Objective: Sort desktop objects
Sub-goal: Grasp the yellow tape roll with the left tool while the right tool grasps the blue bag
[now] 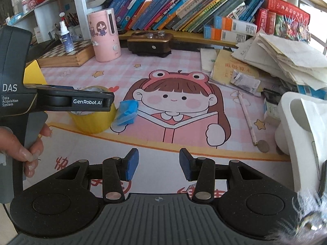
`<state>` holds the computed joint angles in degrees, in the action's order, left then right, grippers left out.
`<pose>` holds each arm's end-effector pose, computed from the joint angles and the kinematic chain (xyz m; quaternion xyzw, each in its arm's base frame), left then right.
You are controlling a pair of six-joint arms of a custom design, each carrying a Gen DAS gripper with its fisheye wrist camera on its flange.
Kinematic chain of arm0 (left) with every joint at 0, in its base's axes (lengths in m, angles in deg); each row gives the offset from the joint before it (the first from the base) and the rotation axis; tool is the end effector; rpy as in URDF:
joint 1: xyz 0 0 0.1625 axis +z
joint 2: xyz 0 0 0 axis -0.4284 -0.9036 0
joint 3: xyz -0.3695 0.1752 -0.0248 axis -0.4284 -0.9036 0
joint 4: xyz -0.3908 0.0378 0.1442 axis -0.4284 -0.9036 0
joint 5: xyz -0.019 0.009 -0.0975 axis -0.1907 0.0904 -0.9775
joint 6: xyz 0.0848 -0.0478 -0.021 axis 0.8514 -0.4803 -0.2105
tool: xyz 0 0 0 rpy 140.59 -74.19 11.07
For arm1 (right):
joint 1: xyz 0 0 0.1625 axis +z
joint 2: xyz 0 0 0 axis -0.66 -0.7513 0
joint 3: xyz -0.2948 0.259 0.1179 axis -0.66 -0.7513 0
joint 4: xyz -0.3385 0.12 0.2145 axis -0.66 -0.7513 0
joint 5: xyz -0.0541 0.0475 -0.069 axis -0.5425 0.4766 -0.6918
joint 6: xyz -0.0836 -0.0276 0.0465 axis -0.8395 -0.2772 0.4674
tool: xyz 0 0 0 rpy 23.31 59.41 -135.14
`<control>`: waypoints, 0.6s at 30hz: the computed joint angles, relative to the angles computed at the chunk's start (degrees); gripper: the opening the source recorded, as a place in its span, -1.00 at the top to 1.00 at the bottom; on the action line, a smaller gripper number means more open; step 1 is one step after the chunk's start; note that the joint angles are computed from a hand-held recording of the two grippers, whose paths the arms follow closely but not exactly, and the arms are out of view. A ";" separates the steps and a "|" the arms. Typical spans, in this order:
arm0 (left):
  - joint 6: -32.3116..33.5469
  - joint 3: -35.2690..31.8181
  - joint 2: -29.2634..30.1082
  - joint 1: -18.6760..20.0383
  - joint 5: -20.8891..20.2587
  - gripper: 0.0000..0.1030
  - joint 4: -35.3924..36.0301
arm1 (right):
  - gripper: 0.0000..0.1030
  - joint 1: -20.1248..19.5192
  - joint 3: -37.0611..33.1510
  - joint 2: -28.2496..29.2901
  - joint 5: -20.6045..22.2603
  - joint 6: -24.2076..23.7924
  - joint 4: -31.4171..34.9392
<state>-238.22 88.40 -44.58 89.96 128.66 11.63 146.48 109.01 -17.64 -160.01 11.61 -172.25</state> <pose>-0.0947 -0.6809 0.1614 0.1953 0.8330 -0.3726 0.3592 0.2582 -0.6309 0.0464 0.2515 -0.8850 0.2816 0.2725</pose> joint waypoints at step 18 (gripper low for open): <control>-5.32 -8.88 5.98 1.28 -1.50 -0.90 9.83 | 0.18 -0.48 -0.94 0.50 0.74 0.47 1.58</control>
<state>-243.54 79.52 -38.59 91.25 127.16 21.46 146.01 108.07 -17.14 -159.28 12.08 -170.67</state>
